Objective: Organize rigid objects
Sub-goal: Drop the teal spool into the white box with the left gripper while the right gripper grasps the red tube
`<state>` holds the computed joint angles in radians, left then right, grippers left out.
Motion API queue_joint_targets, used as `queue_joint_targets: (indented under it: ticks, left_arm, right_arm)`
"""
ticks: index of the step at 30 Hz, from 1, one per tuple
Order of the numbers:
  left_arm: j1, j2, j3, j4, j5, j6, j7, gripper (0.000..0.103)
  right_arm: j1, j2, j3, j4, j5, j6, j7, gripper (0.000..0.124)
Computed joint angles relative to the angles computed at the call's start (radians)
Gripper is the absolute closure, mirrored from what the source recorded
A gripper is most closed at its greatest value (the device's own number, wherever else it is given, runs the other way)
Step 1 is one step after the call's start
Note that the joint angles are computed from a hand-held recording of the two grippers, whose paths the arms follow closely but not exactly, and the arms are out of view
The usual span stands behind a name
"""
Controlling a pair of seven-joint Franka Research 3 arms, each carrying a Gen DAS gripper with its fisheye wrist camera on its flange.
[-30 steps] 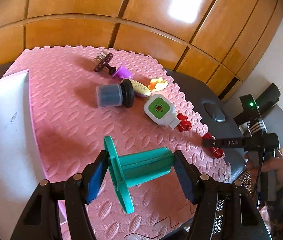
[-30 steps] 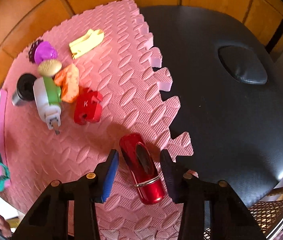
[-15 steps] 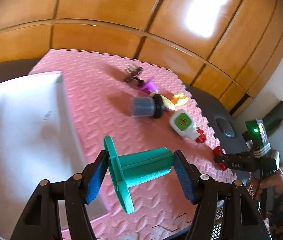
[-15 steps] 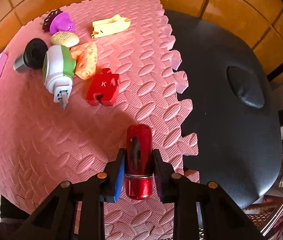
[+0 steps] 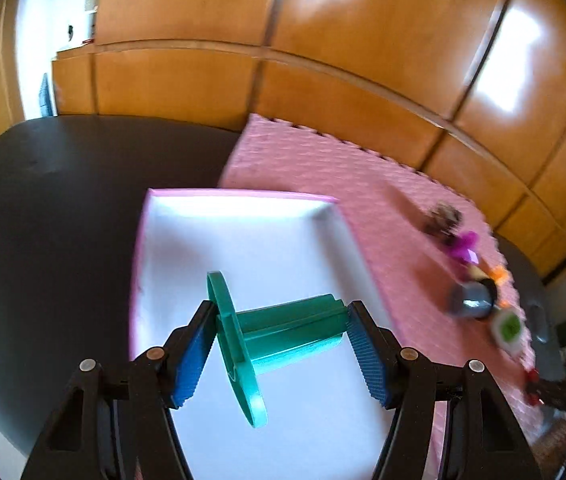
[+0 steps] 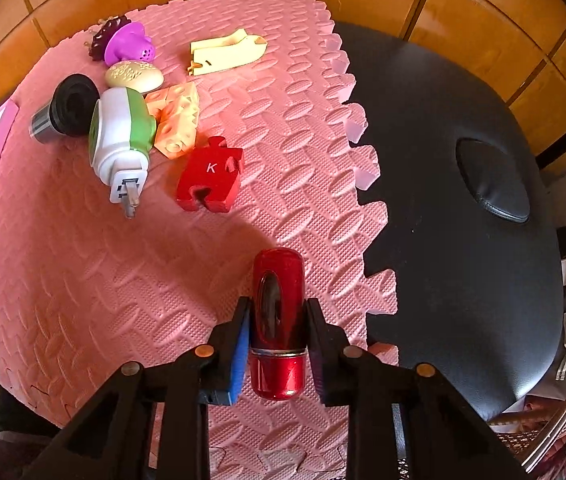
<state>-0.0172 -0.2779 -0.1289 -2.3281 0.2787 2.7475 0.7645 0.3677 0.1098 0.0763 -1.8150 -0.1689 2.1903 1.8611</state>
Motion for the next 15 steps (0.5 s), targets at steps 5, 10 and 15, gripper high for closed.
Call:
queue_joint_targets:
  ticks: [5,10,15]
  left_arm:
    - [0.05,0.083,0.002,0.066,0.071,-0.024,-0.036,0.037]
    - [0.069,0.138,0.002,0.113,0.15,-0.062,-0.104,0.036]
    - [0.067,0.102,0.003,0.078,0.18,-0.06,-0.153,0.031]
  right_arm:
    - [-0.001,0.0,-0.001,0.0,0.001,0.001,-0.002,0.099]
    - [0.0,0.001,-0.001,0.001,-0.002,-0.001,0.001,0.099]
    - [0.001,0.001,0.0,0.001,-0.002,-0.001,0.005,0.099]
